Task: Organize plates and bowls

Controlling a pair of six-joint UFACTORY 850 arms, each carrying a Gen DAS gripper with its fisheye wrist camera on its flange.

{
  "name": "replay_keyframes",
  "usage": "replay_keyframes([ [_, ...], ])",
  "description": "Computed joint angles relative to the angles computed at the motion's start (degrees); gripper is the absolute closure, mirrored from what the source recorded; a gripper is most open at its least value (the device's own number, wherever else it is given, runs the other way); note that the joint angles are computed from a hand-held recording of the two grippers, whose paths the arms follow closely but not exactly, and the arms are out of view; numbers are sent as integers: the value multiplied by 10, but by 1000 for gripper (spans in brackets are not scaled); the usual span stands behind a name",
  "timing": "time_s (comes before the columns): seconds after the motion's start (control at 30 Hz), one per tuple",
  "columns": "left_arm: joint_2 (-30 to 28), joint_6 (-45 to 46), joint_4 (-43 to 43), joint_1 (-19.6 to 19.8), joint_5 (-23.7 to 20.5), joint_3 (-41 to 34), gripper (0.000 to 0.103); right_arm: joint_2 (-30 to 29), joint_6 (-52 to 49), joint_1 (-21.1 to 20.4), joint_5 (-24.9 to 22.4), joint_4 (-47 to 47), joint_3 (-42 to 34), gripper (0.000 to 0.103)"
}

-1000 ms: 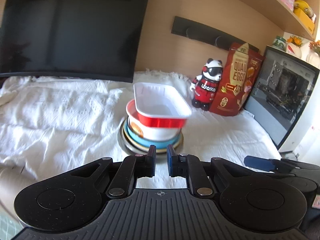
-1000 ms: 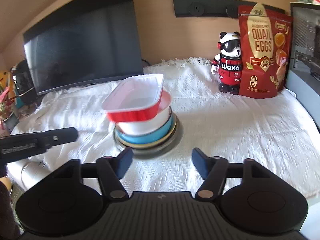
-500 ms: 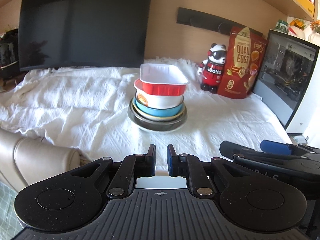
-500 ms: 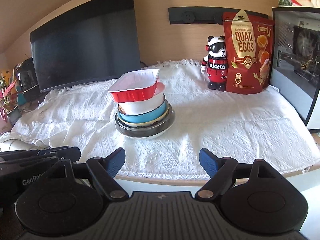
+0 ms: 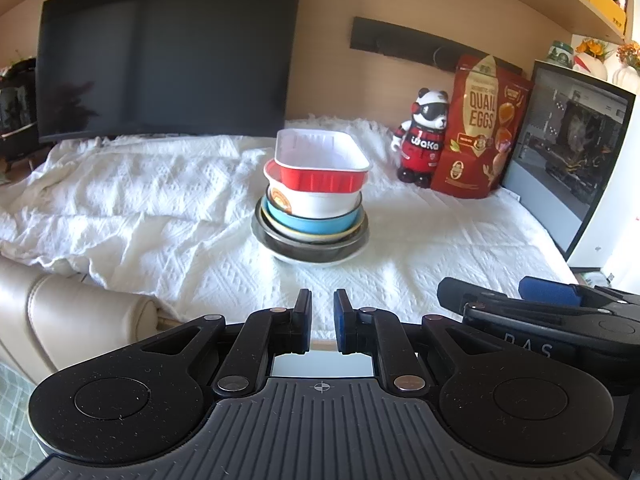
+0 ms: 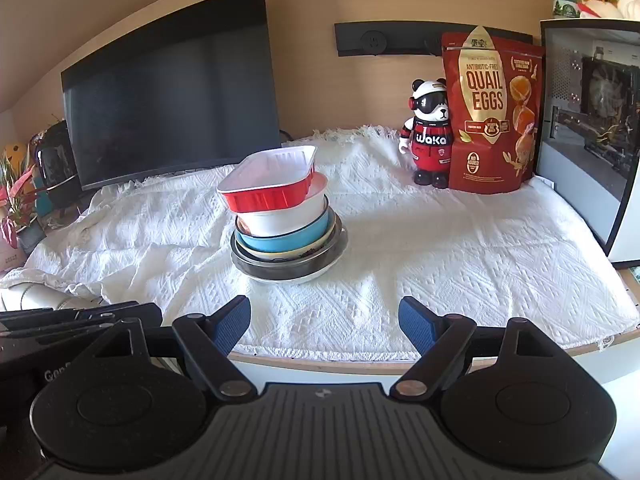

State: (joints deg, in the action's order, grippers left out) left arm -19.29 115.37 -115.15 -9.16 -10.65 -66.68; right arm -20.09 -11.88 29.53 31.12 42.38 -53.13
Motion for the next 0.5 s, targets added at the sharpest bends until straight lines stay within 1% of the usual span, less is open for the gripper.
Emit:
replay_keyframes([
  [0.13,-2,-19,23,0,-2,-2,89,0,-4,-1,0,4,0,21],
  [0.5,-2,-23,26,1,0,-4,89,-4,-11,1,-3,13,-4,21],
])
